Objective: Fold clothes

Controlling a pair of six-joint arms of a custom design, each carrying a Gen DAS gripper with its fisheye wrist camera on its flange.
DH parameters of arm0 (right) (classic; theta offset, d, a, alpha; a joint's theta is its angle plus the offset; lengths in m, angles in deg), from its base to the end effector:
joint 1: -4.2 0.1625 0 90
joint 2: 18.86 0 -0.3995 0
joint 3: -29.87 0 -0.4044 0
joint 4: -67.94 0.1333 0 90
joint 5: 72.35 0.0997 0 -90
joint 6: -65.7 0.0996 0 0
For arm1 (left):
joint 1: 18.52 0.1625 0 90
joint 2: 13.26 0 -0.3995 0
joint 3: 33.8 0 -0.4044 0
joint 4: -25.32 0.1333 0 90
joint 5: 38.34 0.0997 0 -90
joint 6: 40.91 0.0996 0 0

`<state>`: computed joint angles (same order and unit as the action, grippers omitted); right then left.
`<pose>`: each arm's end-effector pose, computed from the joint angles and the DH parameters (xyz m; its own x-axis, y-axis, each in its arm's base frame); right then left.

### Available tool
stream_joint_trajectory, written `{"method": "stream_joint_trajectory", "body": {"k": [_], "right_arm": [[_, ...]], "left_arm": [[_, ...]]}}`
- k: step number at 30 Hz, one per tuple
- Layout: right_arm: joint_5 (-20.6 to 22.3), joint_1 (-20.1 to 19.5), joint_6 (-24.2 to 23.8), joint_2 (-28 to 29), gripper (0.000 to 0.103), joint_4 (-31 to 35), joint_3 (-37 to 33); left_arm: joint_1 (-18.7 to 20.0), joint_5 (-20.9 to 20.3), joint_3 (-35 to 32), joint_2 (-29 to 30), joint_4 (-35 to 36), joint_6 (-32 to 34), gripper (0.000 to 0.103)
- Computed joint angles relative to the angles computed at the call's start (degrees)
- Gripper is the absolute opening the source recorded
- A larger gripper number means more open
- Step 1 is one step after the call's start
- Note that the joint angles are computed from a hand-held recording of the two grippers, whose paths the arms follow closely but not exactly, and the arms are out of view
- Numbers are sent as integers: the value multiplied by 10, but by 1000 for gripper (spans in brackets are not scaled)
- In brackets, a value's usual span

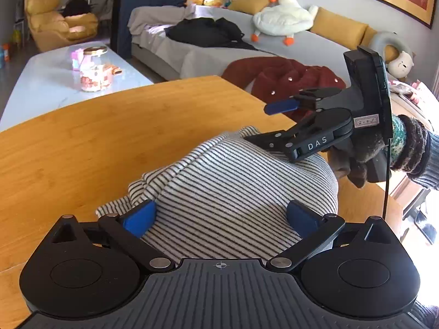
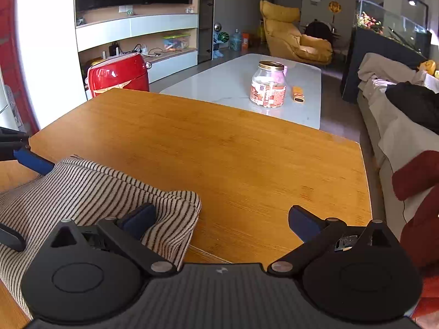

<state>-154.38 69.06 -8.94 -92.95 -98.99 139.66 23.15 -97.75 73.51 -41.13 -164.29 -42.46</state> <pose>-0.1123 -0.5857 0.3022 -0.5558 -0.5670 0.6079 -0.8173 0.5063 -0.2751 -0.2888 -0.5034 -0.0944 -0.7221 0.5093 -0.4682 0.6819 0.6381 -0.3576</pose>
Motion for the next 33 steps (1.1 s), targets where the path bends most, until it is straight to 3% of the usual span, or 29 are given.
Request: {"method": "stream_joint_trajectory", "body": {"k": [3,5,8,10,14,16,21,23,27,33], "right_arm": [[2,-2,19,-15,102,-23,20],[17,-8,48,-45,102,8,28],[53,-34,86,-108,103,137,29],[54,-50,94,-141,103,222,29],[41,-79,93,-187,102,281,66],[48,-94,93,-202,100,318,76],[78,-108,140,-181,77,421,52],[88,-104,180,-158,69,414,38],[102,-89,232,-111,68,358,11],[84,-53,219,-67,79,210,15]], "left_arm": [[-3,18,-7,3,7,5,103],[-15,58,-10,6,-3,16,103],[-28,70,3,0,-41,53,103],[-26,70,-6,4,-51,64,103],[4,48,-52,23,-13,51,103],[30,4,-60,18,9,16,103],[75,-77,-56,1,28,-48,103],[78,-80,-49,-4,28,-61,103],[60,-37,-21,-15,24,-84,103],[24,-17,39,-28,-8,-147,103]]}}
